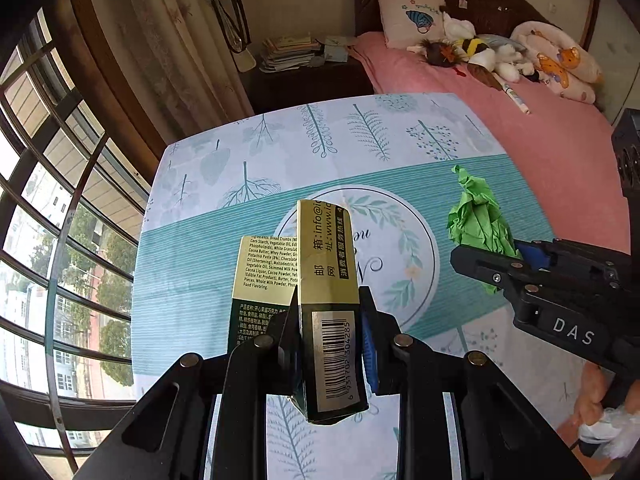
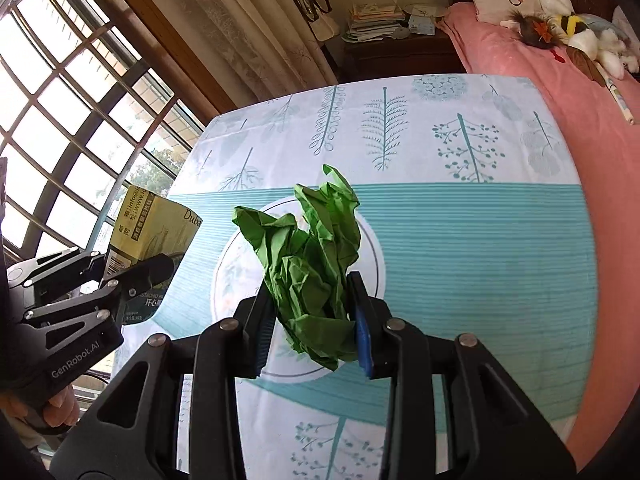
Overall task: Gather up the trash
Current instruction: 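Carry the green box and green bag over the bin and open both grippers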
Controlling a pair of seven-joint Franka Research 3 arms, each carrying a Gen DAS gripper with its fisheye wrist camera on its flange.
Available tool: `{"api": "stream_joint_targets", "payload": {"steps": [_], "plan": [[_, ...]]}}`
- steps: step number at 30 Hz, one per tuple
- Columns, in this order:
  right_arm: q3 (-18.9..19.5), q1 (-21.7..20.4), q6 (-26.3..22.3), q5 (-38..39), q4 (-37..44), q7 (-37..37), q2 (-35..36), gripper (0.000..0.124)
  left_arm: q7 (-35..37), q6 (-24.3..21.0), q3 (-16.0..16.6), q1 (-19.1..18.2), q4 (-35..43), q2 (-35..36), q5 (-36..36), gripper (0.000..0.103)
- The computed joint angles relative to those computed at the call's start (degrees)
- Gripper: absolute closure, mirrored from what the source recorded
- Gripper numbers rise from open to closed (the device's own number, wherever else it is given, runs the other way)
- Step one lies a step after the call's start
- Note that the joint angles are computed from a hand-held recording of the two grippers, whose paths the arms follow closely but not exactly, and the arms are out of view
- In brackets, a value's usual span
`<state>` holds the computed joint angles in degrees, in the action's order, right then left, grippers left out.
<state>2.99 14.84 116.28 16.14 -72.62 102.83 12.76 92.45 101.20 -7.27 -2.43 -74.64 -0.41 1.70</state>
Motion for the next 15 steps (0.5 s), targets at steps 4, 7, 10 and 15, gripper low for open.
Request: {"api": "stream_joint_targets", "payload": {"steps": [4,7,10,15], "plan": [[1.23,2.52,2.74,-2.36,-10.52,5.50,-10.19,0.094,3.94,0.60,2.17,0.33,-12.19,-12.94,-5.30,0.080],[3.00,4.15,2.76,-3.92,-16.16,10.63,-16.77,0.094,7.20,0.38,4.55,-0.66,-19.94,-22.18,-7.34,0.080],[5.39,5.45,2.49,-6.33,-20.66,15.68,-22.35,0.094,9.63,-1.43,7.01,-2.01,-25.48,-29.78,-8.69,0.080],[10.20,7.15,0.41,-10.64,-25.49,25.00,-29.76,0.094,12.24,-5.32,10.76,-4.05,-31.94,-40.06,-10.00,0.080]]}}
